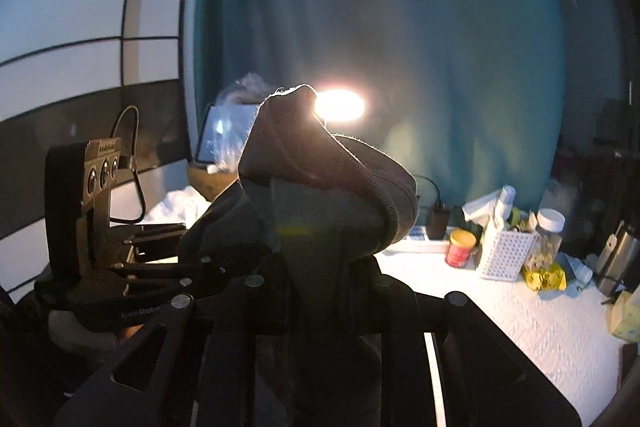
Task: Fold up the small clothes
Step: 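Lift the gripped shirt up off the tablecloth with both tools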
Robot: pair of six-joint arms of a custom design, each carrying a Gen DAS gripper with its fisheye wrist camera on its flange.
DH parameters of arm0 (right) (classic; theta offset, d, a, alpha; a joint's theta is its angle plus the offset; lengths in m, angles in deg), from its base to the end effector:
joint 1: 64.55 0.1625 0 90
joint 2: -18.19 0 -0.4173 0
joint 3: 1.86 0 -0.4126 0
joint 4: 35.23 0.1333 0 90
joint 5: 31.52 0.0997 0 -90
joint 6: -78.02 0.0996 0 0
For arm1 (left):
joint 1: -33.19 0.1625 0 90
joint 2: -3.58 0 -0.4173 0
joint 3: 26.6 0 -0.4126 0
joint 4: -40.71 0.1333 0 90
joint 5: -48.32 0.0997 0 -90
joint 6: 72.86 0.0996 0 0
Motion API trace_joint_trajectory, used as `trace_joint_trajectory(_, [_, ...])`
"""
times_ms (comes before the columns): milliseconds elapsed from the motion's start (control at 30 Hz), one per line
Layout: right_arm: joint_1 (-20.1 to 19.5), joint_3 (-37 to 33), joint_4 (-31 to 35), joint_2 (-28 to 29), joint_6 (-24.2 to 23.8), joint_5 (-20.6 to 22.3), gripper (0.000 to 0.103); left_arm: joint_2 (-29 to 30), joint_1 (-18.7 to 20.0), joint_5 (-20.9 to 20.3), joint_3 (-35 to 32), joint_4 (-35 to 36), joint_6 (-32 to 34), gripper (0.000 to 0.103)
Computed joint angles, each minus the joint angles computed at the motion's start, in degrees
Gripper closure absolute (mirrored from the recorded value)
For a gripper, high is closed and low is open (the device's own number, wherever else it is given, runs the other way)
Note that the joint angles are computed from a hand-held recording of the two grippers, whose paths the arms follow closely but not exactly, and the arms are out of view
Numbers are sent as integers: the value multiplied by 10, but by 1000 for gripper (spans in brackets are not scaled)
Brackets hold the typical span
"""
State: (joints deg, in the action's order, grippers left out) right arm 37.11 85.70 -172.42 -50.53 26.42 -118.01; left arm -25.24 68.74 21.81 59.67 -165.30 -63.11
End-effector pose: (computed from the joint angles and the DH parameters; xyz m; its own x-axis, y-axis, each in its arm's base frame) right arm 0.2733 -0.6348 0.3780 -0.4641 -0.8185 0.3387 -0.8720 0.3550 -0.3372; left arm -0.4219 -0.5749 0.0777 -0.7961 -0.0282 -0.6045 0.5674 0.3126 -0.7618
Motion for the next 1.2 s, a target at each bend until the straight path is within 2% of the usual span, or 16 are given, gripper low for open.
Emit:
trace_joint_trajectory(100, [9,2,-5,-4,-7,5,82,0,-10,11,5,-48,36,83])
trace_joint_trajectory(300, [26,7,-11,-10,-21,19,82,-9,-24,28,17,-91,68,83])
trace_joint_trajectory(600, [46,18,-18,-14,-31,47,82,-29,-37,54,40,-195,137,83])
trace_joint_trajectory(800, [61,19,-8,-5,-42,73,82,-36,-59,100,42,-284,227,83])
trace_joint_trajectory(1033, [73,26,9,0,-50,102,82,-44,-81,152,41,-404,367,83])
trace_joint_trajectory(1200, [82,42,11,-1,-60,106,82,-44,-90,190,37,-457,431,83])
